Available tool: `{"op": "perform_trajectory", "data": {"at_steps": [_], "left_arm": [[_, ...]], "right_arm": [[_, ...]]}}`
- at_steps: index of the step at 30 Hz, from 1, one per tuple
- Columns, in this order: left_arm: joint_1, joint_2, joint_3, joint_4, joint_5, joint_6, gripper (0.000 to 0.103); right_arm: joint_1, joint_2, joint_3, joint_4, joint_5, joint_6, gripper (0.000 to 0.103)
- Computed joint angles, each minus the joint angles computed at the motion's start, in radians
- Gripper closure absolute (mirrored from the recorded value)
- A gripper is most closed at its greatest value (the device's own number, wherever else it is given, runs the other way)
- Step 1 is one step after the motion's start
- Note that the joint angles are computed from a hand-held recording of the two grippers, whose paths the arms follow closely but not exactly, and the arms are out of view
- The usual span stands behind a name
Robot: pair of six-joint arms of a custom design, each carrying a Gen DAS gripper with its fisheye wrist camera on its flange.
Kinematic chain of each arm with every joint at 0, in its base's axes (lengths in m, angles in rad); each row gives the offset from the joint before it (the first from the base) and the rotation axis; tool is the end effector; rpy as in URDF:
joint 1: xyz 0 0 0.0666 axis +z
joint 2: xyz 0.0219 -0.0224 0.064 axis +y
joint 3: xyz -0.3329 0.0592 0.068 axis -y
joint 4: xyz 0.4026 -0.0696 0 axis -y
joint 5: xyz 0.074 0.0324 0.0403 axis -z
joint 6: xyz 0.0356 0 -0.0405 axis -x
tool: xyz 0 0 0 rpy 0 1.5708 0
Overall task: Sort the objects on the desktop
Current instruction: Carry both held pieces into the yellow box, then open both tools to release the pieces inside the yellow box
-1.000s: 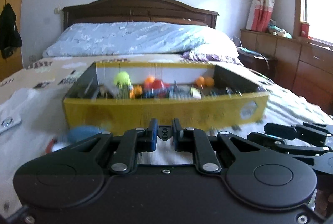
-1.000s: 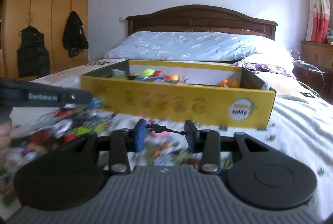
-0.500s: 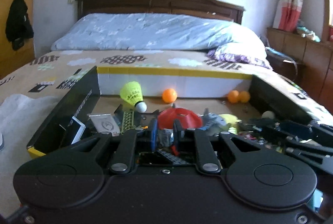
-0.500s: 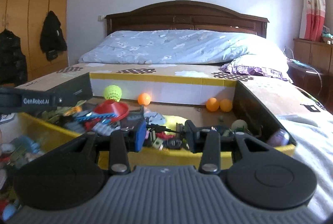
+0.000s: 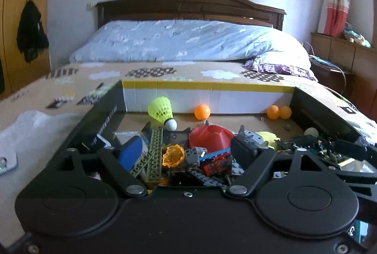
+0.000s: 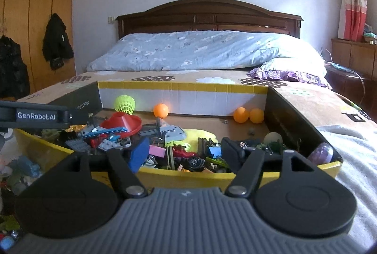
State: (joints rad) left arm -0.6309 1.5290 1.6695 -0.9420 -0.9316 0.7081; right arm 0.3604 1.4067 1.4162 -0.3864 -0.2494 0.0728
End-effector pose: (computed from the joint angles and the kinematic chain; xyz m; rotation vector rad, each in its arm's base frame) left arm 0.4532 -0.2962 0.4539 -0.4801 1.9675 0.2837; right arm 0.5005 0.1976 0.4338 -0.5822 1.8716 0.4325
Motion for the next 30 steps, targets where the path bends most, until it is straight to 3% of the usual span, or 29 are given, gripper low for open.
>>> {"op": "perform_trajectory", "data": {"at_steps": [4, 10, 13, 17, 24, 30], "left_arm": [[-0.037, -0.012, 0.02, -0.023, -0.031, -0.032, 0.014], [-0.105, -0.037, 0.079, -0.137, -0.079, 0.013, 0.007], [-0.148, -0.034, 0.144, -0.274, -0.11, 0.099, 0.007], [-0.205, -0.059, 0.17, -0.366, -0.086, 0.188, 0.007], [-0.342, -0.069, 0.165, -0.567, -0.118, 0.393, 0.007], [-0.484, -0.078, 0.095, -0.739, -0.157, 0.671, 0.007]], "right_arm": [[-0.009, -0.035, -0.018, -0.015, -0.014, 0.002, 0.021], [-0.029, -0.126, -0.055, -0.057, -0.07, -0.01, 0.016], [-0.035, -0.189, -0.081, -0.078, -0.092, -0.01, 0.012], [-0.038, -0.275, -0.111, -0.137, -0.107, -0.016, 0.011], [-0.032, -0.431, -0.193, -0.305, -0.115, -0.008, 0.011], [-0.032, -0.596, -0.341, -0.325, -0.07, -0.007, 0.011]]}}
